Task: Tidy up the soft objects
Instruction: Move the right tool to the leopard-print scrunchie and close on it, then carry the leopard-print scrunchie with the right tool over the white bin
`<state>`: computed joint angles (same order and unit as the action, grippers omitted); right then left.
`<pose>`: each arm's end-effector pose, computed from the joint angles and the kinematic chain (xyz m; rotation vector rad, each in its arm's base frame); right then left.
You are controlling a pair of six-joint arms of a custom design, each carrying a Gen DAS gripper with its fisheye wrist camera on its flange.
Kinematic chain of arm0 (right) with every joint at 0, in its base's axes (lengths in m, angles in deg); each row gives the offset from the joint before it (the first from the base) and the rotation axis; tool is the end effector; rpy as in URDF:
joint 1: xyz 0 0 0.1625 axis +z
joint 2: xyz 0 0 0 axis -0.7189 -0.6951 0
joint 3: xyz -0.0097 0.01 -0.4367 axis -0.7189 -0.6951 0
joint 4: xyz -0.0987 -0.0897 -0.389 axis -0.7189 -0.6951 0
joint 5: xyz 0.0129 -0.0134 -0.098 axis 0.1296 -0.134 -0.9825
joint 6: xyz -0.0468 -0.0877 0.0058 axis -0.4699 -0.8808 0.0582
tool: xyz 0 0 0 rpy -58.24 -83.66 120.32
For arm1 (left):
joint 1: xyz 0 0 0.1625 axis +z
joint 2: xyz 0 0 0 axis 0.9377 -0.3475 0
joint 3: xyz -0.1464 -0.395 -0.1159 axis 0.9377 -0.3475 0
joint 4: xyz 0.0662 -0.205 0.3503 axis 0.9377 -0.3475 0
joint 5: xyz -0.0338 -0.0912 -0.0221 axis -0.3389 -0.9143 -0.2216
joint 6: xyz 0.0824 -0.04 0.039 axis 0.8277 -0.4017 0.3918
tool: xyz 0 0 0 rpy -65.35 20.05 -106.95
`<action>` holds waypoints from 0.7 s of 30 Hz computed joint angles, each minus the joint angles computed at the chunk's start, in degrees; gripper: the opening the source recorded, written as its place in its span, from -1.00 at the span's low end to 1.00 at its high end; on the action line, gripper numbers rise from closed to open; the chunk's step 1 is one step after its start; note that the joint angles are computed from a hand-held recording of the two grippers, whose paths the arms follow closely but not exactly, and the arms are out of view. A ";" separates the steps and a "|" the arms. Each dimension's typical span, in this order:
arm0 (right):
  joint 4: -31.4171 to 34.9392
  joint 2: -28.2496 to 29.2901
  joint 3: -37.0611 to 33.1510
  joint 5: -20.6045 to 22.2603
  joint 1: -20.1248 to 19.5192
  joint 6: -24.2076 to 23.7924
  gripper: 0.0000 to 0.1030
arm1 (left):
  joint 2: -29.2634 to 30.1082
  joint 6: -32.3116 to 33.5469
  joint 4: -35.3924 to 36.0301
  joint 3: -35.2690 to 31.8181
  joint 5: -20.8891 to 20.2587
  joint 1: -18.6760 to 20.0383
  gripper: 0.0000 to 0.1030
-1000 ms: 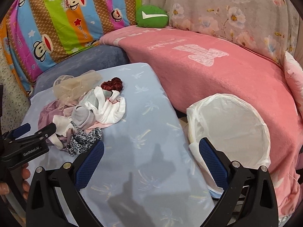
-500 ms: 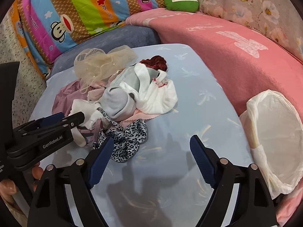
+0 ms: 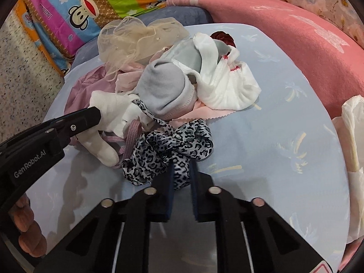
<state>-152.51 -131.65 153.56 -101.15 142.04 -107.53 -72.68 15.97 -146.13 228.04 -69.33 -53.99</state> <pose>0.1165 -0.2948 0.0750 0.4465 -2.4758 0.5693 -0.2283 -0.2748 0.0378 0.3658 2.4024 -0.7695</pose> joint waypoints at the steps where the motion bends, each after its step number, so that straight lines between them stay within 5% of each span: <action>1: -0.61 -0.12 0.31 0.31 -0.01 -0.10 -0.98 | -0.32 -0.16 0.25 0.05 0.15 -0.21 -0.84; 10: -2.04 -8.00 3.77 0.68 3.89 -0.50 -0.98 | -3.32 -2.68 3.57 -0.20 1.35 -3.68 -0.84; 21: 5.95 -26.51 6.90 1.41 6.07 0.43 -0.98 | -3.90 -1.48 4.55 -3.28 2.87 -7.80 -0.84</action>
